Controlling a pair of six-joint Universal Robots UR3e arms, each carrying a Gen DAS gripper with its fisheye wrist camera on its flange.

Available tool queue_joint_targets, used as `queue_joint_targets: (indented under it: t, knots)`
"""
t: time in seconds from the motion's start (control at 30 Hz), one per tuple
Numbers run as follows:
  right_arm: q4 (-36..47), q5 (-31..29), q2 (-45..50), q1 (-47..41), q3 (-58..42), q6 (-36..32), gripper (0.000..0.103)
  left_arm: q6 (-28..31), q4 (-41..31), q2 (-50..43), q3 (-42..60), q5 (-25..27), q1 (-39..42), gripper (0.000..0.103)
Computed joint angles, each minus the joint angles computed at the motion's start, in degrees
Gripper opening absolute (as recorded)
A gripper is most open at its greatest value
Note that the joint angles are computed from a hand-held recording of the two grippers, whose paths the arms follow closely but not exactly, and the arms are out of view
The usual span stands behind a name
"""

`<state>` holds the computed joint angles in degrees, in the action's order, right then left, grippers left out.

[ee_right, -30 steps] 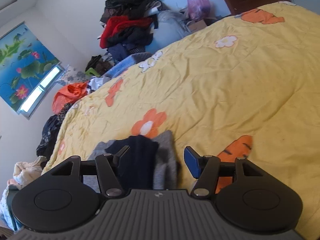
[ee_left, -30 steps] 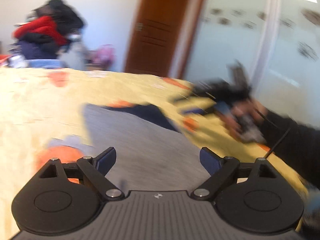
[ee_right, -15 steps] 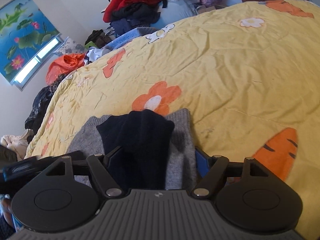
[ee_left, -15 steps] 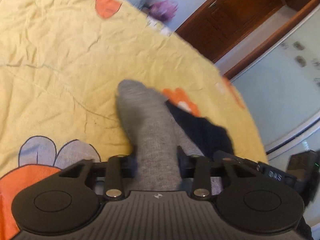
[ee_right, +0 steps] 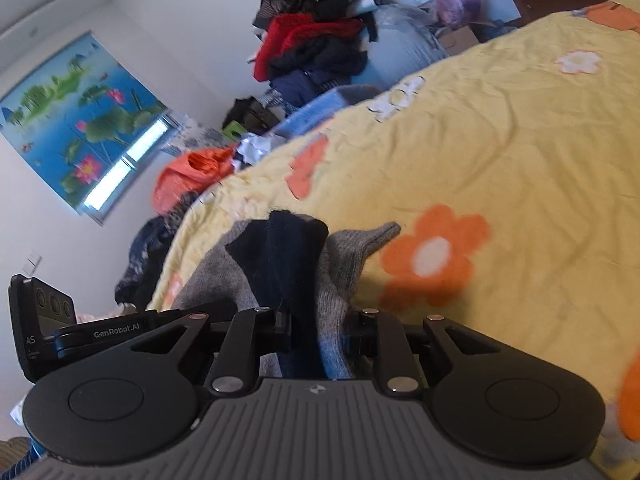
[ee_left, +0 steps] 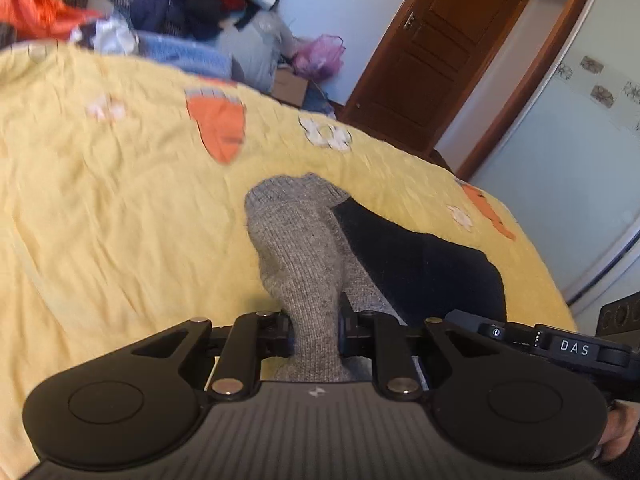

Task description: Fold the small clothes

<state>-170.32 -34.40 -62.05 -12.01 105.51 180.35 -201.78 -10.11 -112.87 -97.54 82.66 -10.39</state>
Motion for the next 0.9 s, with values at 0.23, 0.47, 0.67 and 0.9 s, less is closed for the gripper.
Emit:
queue_joint_targets:
  t: [0.23, 0.47, 0.67, 0.9]
  knots:
    - [-3.61, -13.39, 13.05, 9.06, -13.42, 7.5, 0.033, 8.42, -3.22, -10.93, 8.17, 16.23, -6.4, 0.022]
    - [-7.86, -13.07, 2.89, 5.14, 1.4, 6.83, 0.056, 13.85, 15.13, -7.87, -4.37, 36.41, -16.54, 0.057]
    - [7.24, 2.43, -30.0, -13.18, 34.61, -17.51, 0.057, 41.6, 55.68, -13.68, -24.26, 54.66, -37.38, 0.084]
    - [16.86, -2.3, -46.4, -12.81, 42.87, -31.8, 0.044, 42.02, 53.0, -18.67, -23.18, 61.22, -45.78, 0.083]
